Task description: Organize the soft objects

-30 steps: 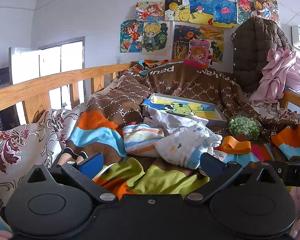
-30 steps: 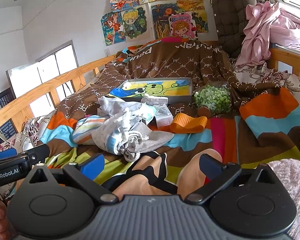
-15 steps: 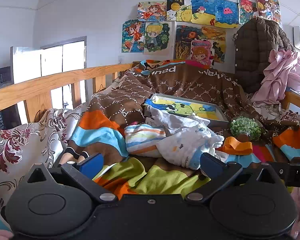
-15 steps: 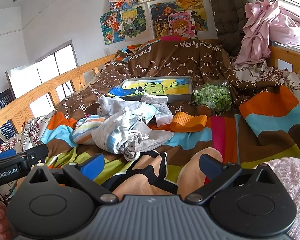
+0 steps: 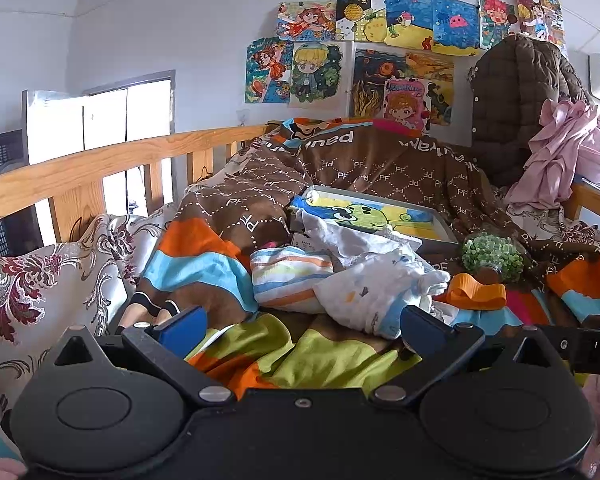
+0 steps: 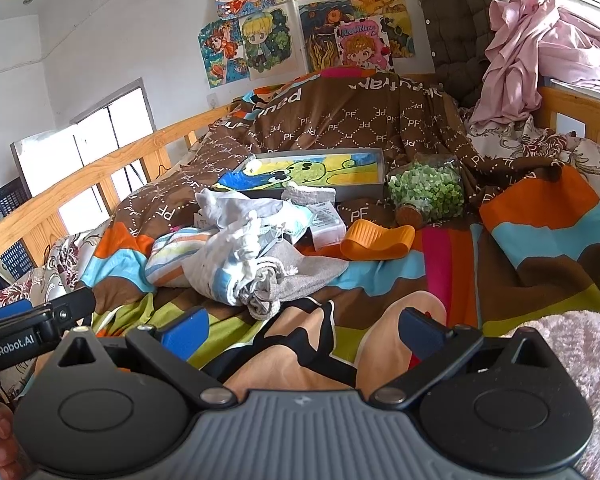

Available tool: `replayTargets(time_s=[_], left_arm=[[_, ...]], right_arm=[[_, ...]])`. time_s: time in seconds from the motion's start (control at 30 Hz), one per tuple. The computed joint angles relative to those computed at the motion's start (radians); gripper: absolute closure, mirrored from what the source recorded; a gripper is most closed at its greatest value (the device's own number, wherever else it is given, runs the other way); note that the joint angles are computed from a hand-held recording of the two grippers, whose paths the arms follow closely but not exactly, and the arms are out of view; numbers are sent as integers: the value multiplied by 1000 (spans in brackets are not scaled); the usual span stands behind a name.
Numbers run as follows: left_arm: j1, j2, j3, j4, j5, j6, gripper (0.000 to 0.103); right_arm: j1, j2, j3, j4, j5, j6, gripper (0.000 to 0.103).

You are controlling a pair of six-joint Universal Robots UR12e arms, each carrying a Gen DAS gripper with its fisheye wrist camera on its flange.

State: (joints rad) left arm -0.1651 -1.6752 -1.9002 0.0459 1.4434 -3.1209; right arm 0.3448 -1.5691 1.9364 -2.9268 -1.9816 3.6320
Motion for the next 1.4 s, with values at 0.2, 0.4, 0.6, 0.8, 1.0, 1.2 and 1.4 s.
replayTargets(time_s=[0.2, 0.4, 0.6, 0.8, 1.0, 1.2, 1.4], left_arm=[[0, 0, 0, -1, -1, 1, 1], [1, 0, 1, -1, -2, 1, 1], [1, 0, 1, -3, -1, 1, 1], [1, 0, 1, -3, -3, 0, 1], [0, 0, 2, -5, -2, -1, 1], [12, 2, -16, 9, -22, -14, 1], [17, 1, -11, -38, -16, -51, 1]], right_arm=[[-2, -2, 1, 2, 4, 3, 0], [-1, -2, 0, 3, 4, 4, 0], [-3, -3, 1, 4, 6, 3, 0], [-4, -4, 2, 4, 8, 3, 0], [-3, -4, 1, 7, 9, 7, 0], [-5, -5, 3, 9, 16, 21, 0], [-6, -9, -13, 60, 26, 28, 0]])
